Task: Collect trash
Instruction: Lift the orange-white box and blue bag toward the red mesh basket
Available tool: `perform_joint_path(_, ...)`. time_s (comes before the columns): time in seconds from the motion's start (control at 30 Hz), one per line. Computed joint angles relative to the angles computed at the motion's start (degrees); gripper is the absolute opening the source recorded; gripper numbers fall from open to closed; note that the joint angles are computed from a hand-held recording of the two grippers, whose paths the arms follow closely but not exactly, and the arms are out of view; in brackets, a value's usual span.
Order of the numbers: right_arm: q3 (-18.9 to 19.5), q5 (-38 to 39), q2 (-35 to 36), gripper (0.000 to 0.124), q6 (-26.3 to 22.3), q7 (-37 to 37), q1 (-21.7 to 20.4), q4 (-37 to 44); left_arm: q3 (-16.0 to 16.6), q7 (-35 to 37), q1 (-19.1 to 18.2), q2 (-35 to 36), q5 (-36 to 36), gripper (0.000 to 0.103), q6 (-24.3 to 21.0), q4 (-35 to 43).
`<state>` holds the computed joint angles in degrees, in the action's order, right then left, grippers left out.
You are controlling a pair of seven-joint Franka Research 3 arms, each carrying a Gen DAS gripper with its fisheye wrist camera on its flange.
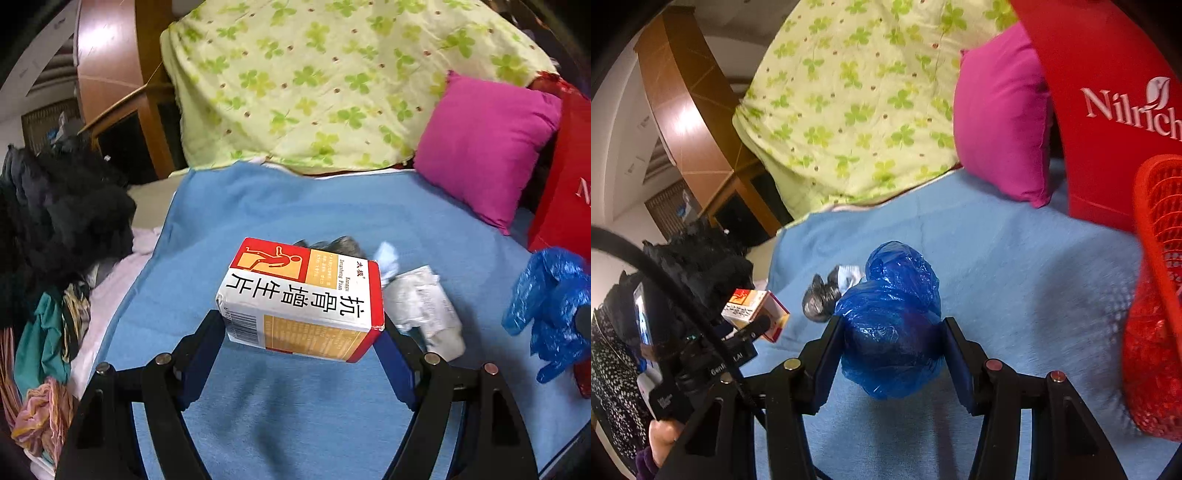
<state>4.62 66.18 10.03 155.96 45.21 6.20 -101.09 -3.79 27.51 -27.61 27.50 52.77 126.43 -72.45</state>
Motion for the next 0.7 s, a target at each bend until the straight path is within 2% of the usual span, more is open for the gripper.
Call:
perform_joint_path(0.47,-1.84,13.33,-5.09,0.056,1.55,-11.69,-0.53,-3.44,0.50,4.59,-5.81,4.90,1.06,0.081,-2.41,10.13)
perform_joint_path(0.7,-3.37,22.99,-7.80,0.056,2.65,-21.19,-0.21,-5.00,1.49,6.92,-8.49,8.15,0.05,0.081,-3.07,15.92)
